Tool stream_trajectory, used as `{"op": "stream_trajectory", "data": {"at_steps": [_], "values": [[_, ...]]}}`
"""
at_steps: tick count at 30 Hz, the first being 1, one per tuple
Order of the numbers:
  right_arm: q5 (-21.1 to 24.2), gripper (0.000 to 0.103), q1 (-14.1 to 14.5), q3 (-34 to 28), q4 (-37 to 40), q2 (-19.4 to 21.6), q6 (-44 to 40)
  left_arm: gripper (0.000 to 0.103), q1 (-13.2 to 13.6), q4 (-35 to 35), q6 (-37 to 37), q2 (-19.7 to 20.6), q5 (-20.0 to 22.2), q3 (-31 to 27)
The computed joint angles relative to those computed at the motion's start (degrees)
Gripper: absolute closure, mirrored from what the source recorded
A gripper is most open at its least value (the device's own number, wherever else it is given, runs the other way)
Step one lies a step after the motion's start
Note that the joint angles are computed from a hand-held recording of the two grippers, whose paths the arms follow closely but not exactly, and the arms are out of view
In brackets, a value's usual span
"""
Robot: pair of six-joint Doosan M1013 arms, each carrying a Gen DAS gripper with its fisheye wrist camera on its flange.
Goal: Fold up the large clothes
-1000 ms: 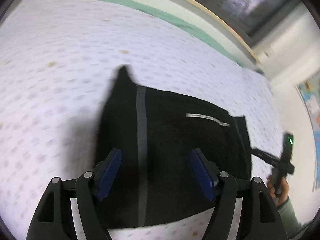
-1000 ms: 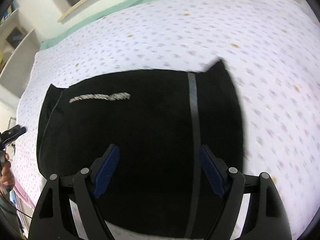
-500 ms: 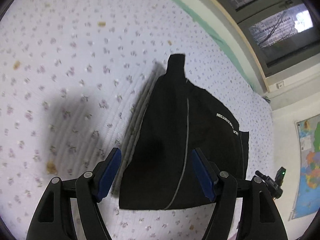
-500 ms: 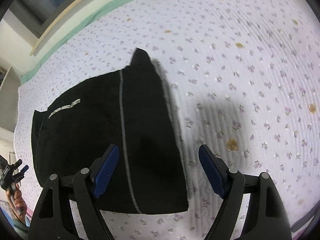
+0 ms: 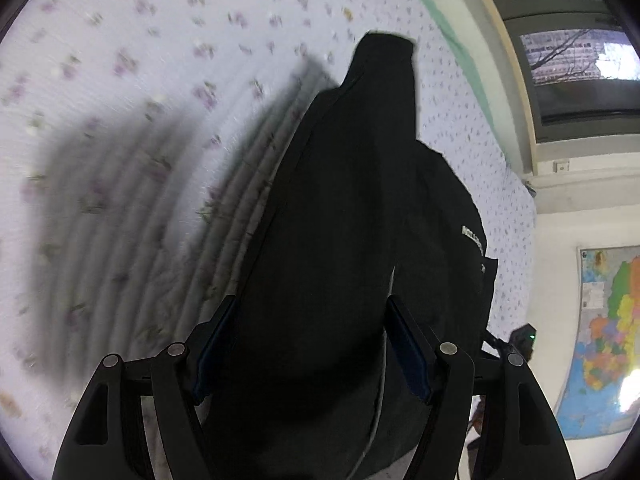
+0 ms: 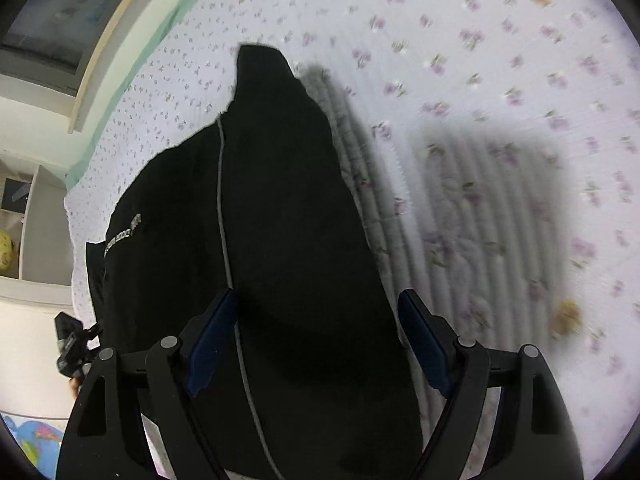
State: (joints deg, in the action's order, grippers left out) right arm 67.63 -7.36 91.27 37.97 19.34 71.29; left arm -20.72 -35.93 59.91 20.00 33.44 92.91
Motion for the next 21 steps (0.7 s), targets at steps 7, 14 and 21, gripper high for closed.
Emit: {"op": "stream_trajectory", "data": {"at_steps": [7,14,21], "values": [[3.36,0.001,0.89,-0.56,5.77,3.55,-2.93,0.024,1.07,-17.5,13.36,2.45,-2.54,1.06],[4.0,0.029,2.52,-0.64,9.45,3.66,-9.57,0.043,-0.37,-9.74,10.46,3.54,-1.81,-2.08],[4.52,0.057,1.86,2.0,14.92,-1.24,-15.77,0.063,-3.4,-10.98,16.83,-1.31,-7.7,-1.07]]}}
